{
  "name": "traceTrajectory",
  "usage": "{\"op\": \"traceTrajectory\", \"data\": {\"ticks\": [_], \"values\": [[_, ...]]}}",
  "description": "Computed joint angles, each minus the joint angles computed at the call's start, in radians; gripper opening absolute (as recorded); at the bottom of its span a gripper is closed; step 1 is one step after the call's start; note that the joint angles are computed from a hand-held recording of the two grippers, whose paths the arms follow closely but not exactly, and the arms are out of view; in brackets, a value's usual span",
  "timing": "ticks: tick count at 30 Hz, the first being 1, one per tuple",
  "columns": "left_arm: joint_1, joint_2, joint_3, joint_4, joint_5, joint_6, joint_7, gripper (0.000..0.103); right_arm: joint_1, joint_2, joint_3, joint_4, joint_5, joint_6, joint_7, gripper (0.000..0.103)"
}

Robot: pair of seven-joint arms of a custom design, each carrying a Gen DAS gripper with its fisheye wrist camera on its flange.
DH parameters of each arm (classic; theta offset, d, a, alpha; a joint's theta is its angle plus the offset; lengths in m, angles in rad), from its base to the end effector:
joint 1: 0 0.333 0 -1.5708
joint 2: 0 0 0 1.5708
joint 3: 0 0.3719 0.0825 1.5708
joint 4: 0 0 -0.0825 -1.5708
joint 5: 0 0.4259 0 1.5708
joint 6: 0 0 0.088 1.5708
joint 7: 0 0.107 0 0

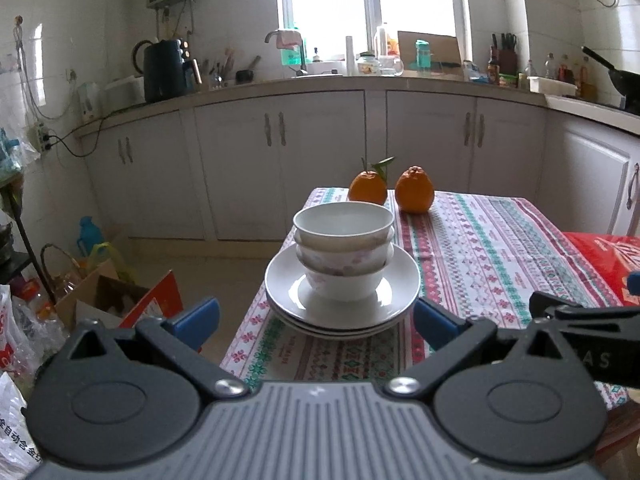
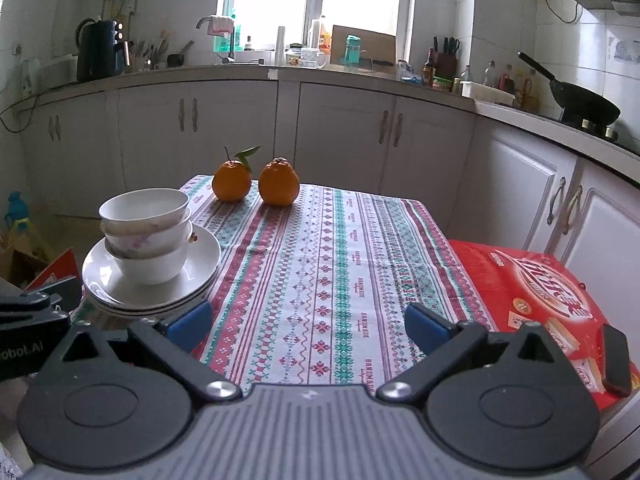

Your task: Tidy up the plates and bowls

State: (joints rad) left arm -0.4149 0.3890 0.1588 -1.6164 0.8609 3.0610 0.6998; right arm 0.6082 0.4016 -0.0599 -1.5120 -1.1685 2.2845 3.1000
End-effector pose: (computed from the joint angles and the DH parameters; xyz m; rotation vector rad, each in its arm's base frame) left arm 0.7160 -0.2717 0.5396 -1.3505 1.7485 -0.9888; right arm 0.6689 0.3930 0.5241 -1.3641 1.8781 -1.1651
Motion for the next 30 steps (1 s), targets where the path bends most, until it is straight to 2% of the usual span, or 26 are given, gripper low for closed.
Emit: {"op": "traceTrajectory", "data": {"ticks": [7, 30], "values": [[0.009, 0.001, -0.014, -0.002, -0.027, 0.007, 0.028, 0.102, 0.003, 0.005, -0.002, 0.008, 0.007, -0.019, 0.001, 0.103], [-0.016, -0.003, 0.014, -0.013, -0.067, 0.023, 0.05, 0.102, 0.01, 0.005, 0.0, 0.011, -0.005, -0.044, 0.017, 0.103]]}}
